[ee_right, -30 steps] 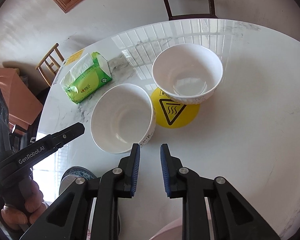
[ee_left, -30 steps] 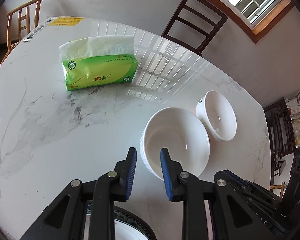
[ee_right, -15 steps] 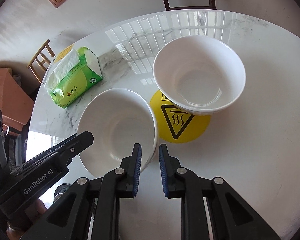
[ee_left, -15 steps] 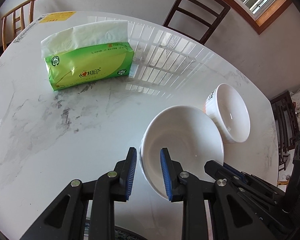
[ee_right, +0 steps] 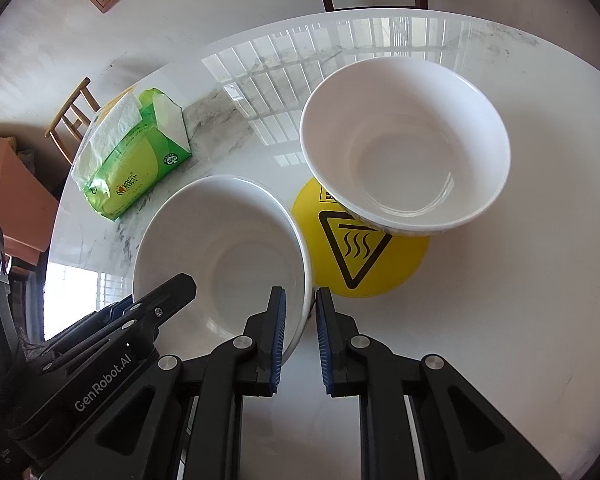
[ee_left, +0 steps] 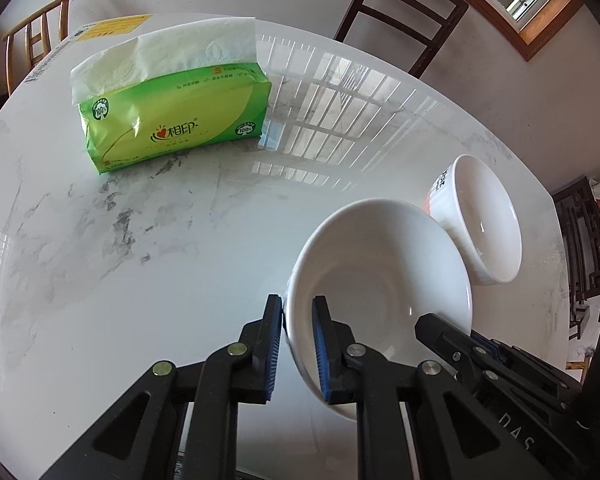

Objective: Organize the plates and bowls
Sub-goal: 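Lift the white bowl and lower it into the pink bowl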

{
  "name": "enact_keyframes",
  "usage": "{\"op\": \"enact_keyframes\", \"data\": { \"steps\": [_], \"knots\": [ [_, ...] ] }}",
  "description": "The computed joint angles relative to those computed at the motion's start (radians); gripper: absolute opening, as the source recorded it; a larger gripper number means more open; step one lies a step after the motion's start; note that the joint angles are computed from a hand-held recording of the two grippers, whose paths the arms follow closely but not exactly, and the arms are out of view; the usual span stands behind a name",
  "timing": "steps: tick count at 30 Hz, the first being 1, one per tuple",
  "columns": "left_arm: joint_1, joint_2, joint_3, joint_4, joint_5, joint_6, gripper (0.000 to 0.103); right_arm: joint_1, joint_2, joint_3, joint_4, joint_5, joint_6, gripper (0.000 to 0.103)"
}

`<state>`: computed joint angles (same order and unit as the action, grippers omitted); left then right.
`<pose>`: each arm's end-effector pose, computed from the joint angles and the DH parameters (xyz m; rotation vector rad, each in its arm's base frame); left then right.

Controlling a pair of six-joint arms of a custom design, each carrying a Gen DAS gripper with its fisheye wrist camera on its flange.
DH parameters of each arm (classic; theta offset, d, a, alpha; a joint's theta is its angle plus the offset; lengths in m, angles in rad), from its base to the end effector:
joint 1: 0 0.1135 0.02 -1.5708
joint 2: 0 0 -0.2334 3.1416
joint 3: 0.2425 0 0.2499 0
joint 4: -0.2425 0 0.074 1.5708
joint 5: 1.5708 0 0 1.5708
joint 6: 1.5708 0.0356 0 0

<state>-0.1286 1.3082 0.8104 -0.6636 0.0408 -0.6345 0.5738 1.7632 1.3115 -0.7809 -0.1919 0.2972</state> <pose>0.2426 -0.0328 0.1753 -0.6805 2.6794 -0.2661 0.2863 0.1931 0.1879 -0.4439 2.8463 0.4588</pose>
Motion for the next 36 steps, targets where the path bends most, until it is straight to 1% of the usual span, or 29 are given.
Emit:
{"op": "enact_keyframes", "data": {
  "steps": [10,18,30,33,36],
  "knots": [
    [-0.006,-0.049,-0.021,-0.024,-0.015,0.005,0.011,0.014,-0.027,-0.023,0.0,0.015,0.003,0.014],
    [-0.035,-0.097,0.01,-0.086,-0.052,-0.005,0.011,0.018,-0.091,-0.042,-0.014,0.007,0.002,0.014],
    [-0.156,-0.19,0.061,-0.217,-0.151,-0.09,0.011,0.021,-0.259,-0.107,-0.061,0.002,-0.003,0.015],
    [-0.209,-0.201,0.073,-0.245,-0.178,-0.132,0.011,0.018,-0.306,-0.13,-0.077,0.001,-0.006,0.015],
    [-0.257,-0.242,0.08,-0.285,-0.199,-0.168,0.011,0.008,-0.356,-0.15,-0.096,-0.003,-0.011,0.015]
  ]
}}
